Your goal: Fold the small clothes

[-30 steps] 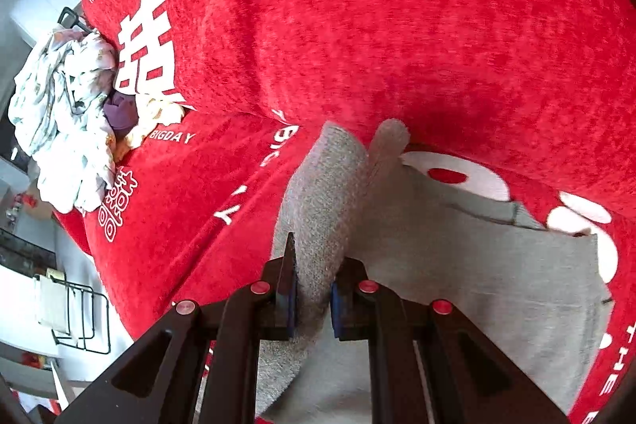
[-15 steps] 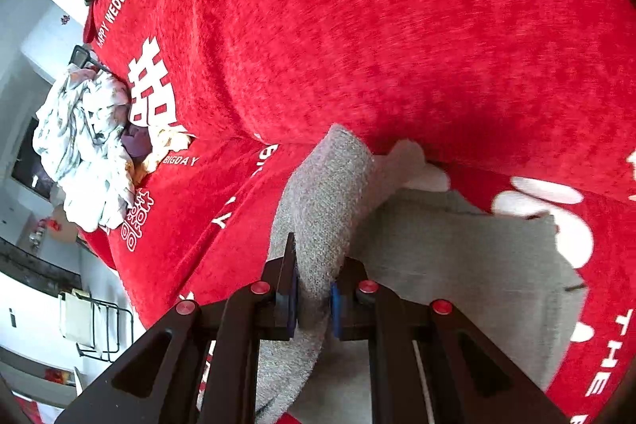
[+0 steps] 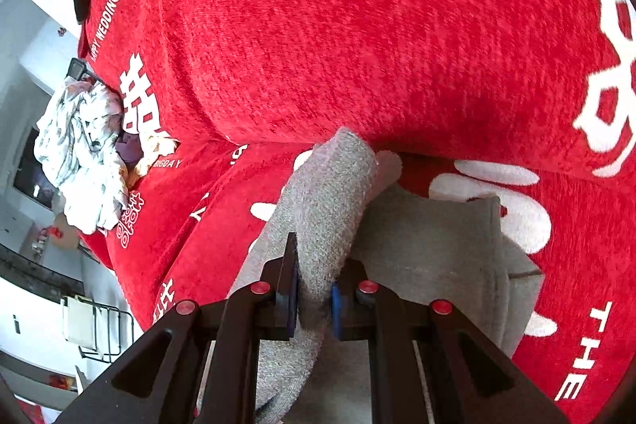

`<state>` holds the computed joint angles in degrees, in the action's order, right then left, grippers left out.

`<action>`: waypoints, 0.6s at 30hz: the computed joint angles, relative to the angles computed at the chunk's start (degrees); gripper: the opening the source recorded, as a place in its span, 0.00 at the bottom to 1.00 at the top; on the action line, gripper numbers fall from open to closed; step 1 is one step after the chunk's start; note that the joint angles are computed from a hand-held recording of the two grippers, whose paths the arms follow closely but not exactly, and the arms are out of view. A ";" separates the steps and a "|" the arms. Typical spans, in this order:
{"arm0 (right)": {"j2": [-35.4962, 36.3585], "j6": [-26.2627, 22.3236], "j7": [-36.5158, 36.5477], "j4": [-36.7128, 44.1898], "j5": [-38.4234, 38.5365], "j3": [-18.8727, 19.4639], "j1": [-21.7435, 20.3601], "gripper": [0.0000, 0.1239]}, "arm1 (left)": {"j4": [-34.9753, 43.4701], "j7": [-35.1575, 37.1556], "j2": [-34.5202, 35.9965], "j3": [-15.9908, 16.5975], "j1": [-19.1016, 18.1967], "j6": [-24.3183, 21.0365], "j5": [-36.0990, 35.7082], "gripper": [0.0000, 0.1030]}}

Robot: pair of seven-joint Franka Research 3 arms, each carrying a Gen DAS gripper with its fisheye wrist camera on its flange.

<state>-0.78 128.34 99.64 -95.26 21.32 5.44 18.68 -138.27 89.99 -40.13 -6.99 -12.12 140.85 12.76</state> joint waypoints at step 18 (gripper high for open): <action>-7.80 3.73 -7.38 -12.16 7.78 -2.30 -2.40 0.11 | -2.79 2.66 0.78 1.67 -5.11 2.20 -8.38 0.12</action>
<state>-8.58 132.07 92.26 -107.43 29.10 3.14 16.28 -141.06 92.65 -39.35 -5.32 -17.23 143.06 4.38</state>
